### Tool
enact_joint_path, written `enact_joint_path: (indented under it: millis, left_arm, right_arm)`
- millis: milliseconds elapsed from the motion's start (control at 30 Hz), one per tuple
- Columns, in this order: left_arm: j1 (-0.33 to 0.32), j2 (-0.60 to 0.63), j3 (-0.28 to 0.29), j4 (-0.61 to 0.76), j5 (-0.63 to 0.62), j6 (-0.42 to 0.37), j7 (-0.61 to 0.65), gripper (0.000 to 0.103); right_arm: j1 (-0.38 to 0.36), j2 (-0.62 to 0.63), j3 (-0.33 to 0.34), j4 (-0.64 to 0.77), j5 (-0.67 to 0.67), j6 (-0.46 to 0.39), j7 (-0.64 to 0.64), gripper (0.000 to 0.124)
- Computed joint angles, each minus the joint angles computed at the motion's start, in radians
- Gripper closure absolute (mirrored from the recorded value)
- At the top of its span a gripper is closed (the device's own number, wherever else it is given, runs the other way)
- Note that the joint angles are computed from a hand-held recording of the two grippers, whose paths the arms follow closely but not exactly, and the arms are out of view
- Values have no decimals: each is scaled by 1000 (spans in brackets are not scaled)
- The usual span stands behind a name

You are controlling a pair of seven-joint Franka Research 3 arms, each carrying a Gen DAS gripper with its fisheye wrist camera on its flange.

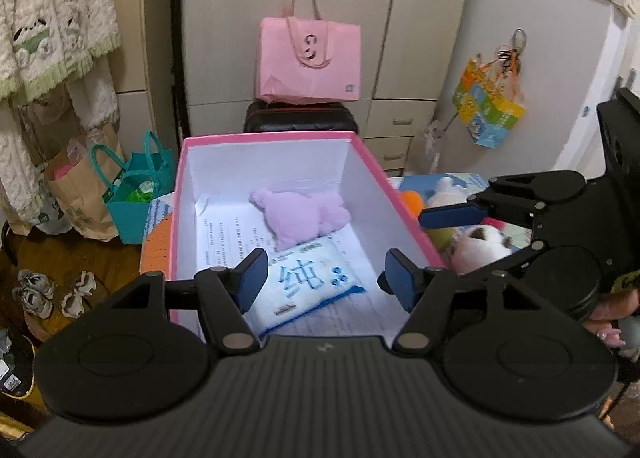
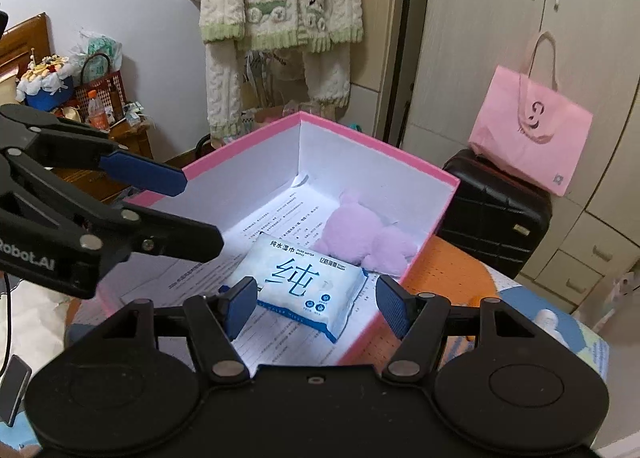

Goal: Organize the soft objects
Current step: 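Open the left gripper to release the wipes pack into the box, then move the left tool to the small white wipes packet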

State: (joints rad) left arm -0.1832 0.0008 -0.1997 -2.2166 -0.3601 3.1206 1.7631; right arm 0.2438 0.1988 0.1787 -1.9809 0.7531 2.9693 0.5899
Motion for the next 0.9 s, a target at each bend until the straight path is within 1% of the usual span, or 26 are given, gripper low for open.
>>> enact_joint_path:
  millis: [67,133,267,333,467,633,733,900]
  left_arm:
    - [-14,-25,-1,-13,-58,-13,52,38]
    - [-39,-57,9,-38,-76,-14,67,38]
    - [-69,-120,20,-100,14,2,-6,37]
    - [-75,-150,19,-128,61,6,-48,37]
    - [-111,-201,35,-171,128,9,-100,36]
    - [-123,-257,20,-218,229,13,-179,36]
    - [-153,-275,28,-232,272,9,-204,36]
    - [-235,-279,69,-232,323,-13,-228,36]
  right_arm:
    - [-17,-34,17,-29,59,-3,-52,53]
    - [-14,-67,11,-55,96,-4,-82,53]
    - [11,-139,-10,-125,169,17,-159,53]
    - [27,-172,-28,-151,206,13,-191,53]
    - [65,-247,-69,-212,299,9,-275,53]
    - [114,-335,-121,-287,390,21,-369,53]
    - [137,-384,-154,-326,441,21,-421,53]
    - [162,-460,-208,-386,581,19,-547,52]
